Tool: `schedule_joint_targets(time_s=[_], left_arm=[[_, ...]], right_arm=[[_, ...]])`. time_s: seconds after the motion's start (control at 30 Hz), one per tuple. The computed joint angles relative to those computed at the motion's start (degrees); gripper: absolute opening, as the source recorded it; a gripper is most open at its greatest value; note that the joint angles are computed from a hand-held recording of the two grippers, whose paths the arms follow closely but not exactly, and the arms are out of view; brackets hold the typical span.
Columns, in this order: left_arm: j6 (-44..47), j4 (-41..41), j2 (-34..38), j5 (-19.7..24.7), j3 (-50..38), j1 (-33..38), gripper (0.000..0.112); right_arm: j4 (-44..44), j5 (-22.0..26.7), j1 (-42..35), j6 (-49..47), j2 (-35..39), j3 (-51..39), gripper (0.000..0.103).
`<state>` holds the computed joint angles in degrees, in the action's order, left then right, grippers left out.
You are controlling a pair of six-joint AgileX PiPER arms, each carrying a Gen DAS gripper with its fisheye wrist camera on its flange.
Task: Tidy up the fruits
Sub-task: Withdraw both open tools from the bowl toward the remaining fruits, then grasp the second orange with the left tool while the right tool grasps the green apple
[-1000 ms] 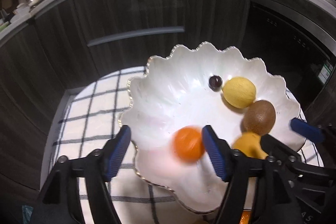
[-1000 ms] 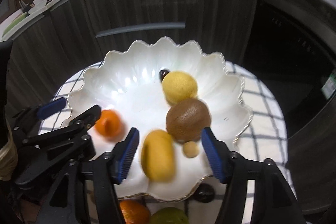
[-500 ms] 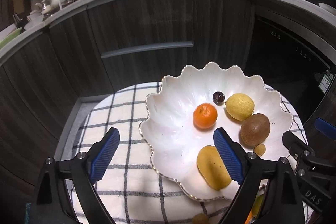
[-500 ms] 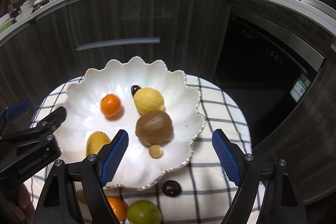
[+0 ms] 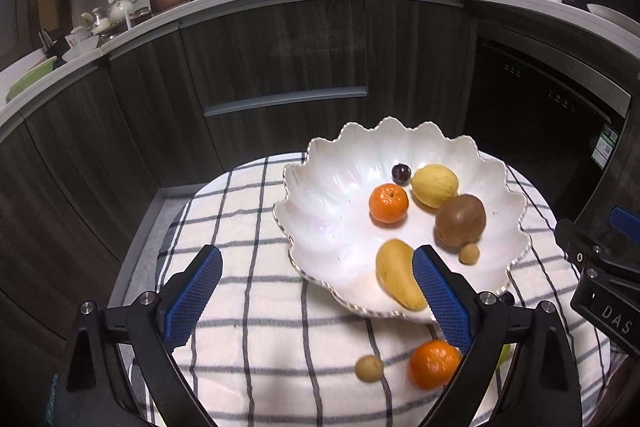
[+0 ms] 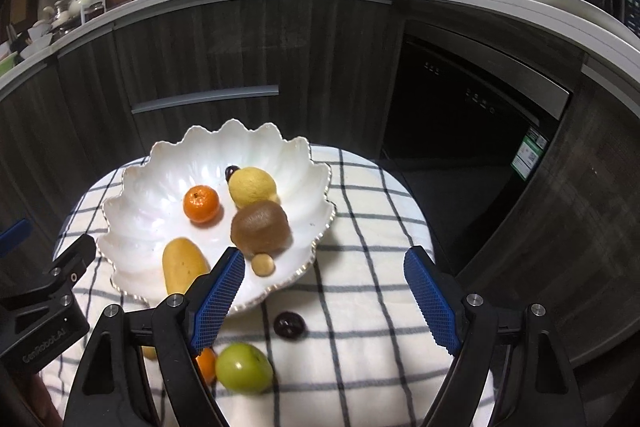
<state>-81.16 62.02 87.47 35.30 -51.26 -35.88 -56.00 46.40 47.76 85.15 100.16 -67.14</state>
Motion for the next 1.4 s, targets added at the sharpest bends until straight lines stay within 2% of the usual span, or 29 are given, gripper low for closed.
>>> schedule_joint_targets(time_s=[0.37, 0.77, 1.03, 1.4], left_arm=[[-7.3, 2.3, 1.1, 1.2, 3.6, -7.0, 0.097], [-16.9, 7.6, 3.4, 0.6, 7.3, -11.1, 0.096], [-20.5, 10.7, 7.2, -0.8, 7.5, -12.7, 0.084], [-22.2, 12.9, 11.5, -4.9, 6.7, -12.4, 0.077]], right_arm=[[-1.6, -0.3, 1.1, 6.2, -5.1, 9.5, 0.083], [-3.9, -3.2, 1.7, 11.6, -6.1, 16.2, 0.083], [-4.6, -5.5, 0.9, 14.0, -6.0, 19.0, 0.083], [-5.1, -9.2, -1.4, 15.6, -5.0, 20.9, 0.083]])
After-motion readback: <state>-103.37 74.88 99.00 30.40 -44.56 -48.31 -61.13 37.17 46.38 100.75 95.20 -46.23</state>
